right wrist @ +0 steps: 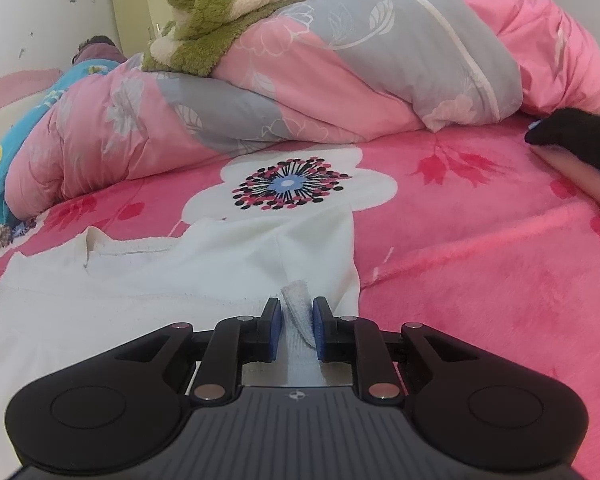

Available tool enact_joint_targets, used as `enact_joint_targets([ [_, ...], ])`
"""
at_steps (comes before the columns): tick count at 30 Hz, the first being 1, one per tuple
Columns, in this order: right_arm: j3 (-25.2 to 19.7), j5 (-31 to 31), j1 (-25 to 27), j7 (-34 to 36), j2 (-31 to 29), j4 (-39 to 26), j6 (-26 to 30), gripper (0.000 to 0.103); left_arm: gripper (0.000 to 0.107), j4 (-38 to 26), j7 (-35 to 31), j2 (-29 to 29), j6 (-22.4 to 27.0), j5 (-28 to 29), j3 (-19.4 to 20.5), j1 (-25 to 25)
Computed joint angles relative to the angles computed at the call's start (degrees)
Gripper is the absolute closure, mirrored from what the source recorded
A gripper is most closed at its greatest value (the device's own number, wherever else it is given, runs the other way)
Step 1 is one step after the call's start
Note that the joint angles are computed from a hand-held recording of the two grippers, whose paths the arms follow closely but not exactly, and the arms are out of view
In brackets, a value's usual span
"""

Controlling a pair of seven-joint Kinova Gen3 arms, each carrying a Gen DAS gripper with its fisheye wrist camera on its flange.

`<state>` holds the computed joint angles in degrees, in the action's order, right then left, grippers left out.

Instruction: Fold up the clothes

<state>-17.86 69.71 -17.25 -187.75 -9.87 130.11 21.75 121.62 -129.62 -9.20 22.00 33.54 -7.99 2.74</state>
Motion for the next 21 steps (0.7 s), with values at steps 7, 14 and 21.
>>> enact_joint_targets([
  [7, -2.4, 9.0, -4.2, -9.4, -0.1, 1.2, 8.4, 0.095, 0.104, 2.0, 8.0, -1.7, -4.4, -4.9, 2.5, 0.0],
  [14, -1.9, 14.8, -10.0, -16.7, -1.1, 3.1, 14.7, 0.097, 0.105, 4.3, 14.1, -5.4, -9.7, -9.4, 2.1, 3.0],
  [21, -0.9, 16.4, -13.4, -19.7, -3.4, 3.7, 18.0, 0.098, 0.105, 4.6, 18.9, -7.6, -13.6, -14.9, 2.3, 5.3],
])
